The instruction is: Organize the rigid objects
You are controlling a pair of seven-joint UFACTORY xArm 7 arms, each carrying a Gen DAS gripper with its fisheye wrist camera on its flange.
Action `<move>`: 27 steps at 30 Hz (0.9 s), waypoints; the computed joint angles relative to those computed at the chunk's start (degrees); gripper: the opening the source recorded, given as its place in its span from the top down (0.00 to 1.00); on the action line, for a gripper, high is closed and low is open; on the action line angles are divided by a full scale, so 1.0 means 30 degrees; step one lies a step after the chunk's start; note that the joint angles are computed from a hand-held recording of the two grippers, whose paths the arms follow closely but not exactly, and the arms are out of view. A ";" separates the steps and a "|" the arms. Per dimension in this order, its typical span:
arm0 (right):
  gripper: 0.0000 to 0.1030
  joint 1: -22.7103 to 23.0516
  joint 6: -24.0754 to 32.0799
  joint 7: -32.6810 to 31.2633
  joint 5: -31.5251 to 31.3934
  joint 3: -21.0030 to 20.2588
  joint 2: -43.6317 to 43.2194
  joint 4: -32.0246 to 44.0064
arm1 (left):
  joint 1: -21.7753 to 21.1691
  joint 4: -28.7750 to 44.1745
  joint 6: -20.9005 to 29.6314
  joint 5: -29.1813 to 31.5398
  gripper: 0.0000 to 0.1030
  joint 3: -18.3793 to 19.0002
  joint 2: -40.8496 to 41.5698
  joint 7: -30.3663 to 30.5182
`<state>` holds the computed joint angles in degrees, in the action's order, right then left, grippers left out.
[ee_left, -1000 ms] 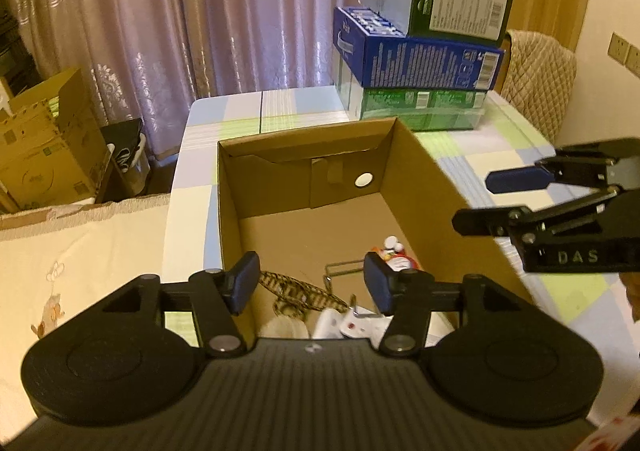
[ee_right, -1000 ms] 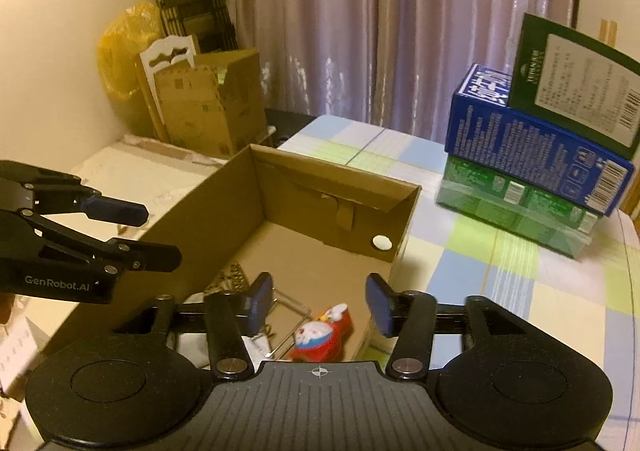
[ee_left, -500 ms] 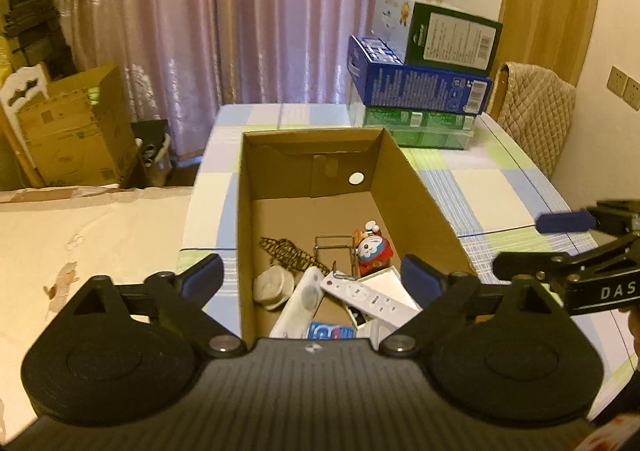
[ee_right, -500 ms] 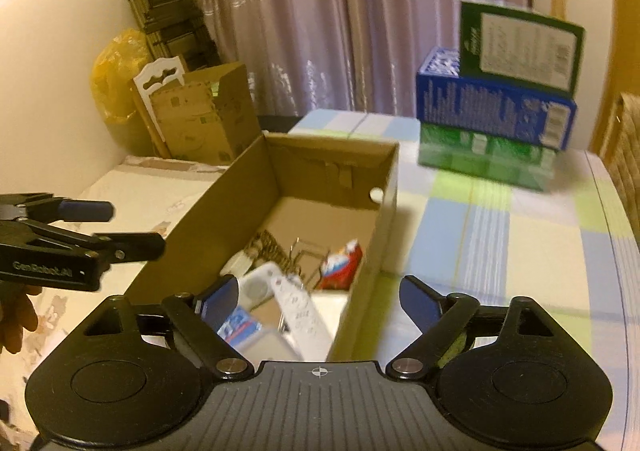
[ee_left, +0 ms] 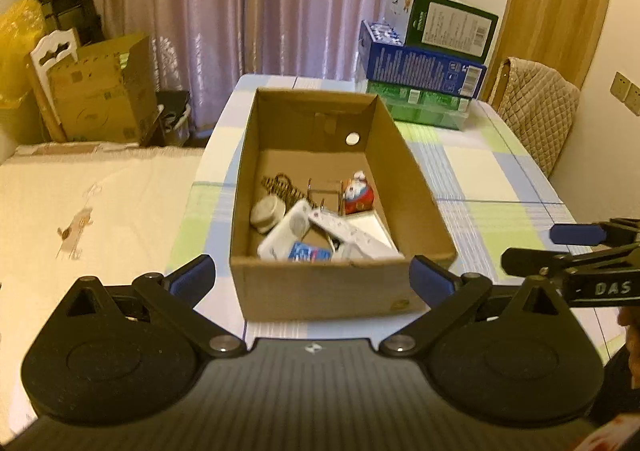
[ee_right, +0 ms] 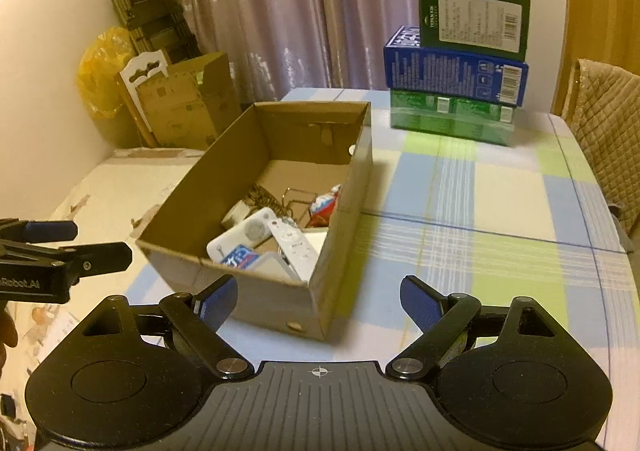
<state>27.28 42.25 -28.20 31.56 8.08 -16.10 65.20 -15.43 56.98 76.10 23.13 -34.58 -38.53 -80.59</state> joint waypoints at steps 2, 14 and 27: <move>0.17 -0.0087 0.0427 0.0302 0.0064 -0.0139 -0.0586 -0.0416 | 0.0040 0.0331 0.0498 -0.0243 0.01 -0.0444 0.0246 -0.0440; 0.17 0.0027 0.1410 0.0528 0.0050 -0.0619 -0.3054 -0.2228 | -0.0440 0.1996 0.2507 -0.0115 0.01 -0.1936 0.1800 -0.2949; 0.17 0.0250 0.1036 0.0853 -0.0329 -0.0706 -0.3507 -0.2794 | -0.2170 0.2396 0.3252 0.1012 0.01 -0.1562 0.3363 -0.4461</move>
<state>28.04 45.36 -25.64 30.57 5.96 -26.62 56.82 -21.94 64.17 85.86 26.16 -39.27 -28.44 -93.97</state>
